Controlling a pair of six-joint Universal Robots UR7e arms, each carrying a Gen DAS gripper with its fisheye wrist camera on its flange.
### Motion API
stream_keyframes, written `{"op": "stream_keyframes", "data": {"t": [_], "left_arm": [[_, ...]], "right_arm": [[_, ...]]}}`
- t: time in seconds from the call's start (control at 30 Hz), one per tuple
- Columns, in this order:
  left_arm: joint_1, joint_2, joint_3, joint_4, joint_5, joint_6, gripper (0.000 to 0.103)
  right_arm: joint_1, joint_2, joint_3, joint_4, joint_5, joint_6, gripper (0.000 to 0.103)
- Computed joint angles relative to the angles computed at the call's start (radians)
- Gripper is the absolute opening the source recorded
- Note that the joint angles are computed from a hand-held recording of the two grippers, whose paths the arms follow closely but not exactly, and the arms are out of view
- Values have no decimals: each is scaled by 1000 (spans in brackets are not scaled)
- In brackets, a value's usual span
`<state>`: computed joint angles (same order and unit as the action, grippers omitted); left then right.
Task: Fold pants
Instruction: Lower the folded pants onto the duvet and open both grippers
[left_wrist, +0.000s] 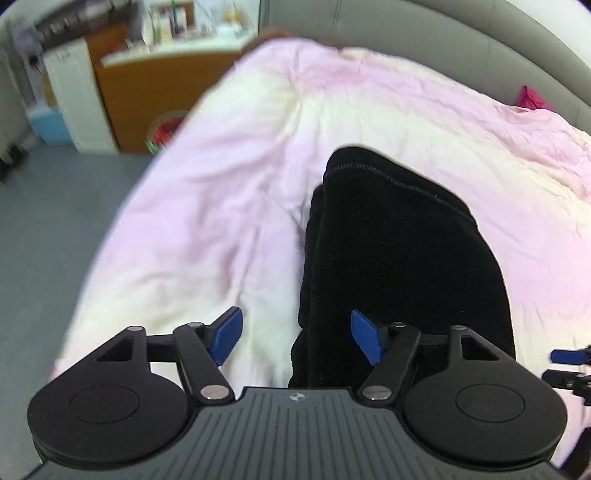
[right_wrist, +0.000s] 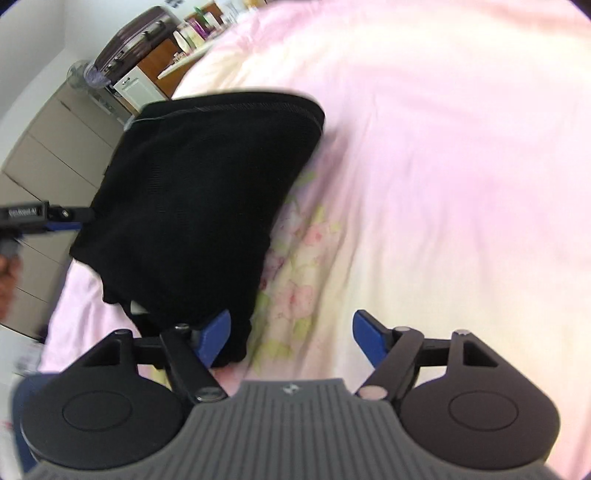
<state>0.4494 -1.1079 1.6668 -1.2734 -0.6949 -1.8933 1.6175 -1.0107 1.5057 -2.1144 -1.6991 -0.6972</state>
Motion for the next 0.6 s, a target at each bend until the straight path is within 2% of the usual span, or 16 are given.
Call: {"op": "stream_keyframes", "data": {"t": [0.07,0.13,0.23,0.43,0.53,0.6], "left_arm": [[-48,42,-49,96,5,-75,81],[-80,120,-135,184,-1,-152,90],[-104,201,-239,270,-19,-228,91],[-128,336,-417,391,-121,-338,91],[-158,395,-491,476,-119,-408,93],[-167,429,-528,509,-117,-413,93]], "right_arm": [[6,-64,59,-51,37,-51,75],[20,-126,129,-129,76,-69,84],[58,-187,204,-236,105,-49,95],[121,-308,302,-319,61,-42,98],[139,-368,328,-300,35,-19,98],[138,-409,342,-280,28,-13,98]]}}
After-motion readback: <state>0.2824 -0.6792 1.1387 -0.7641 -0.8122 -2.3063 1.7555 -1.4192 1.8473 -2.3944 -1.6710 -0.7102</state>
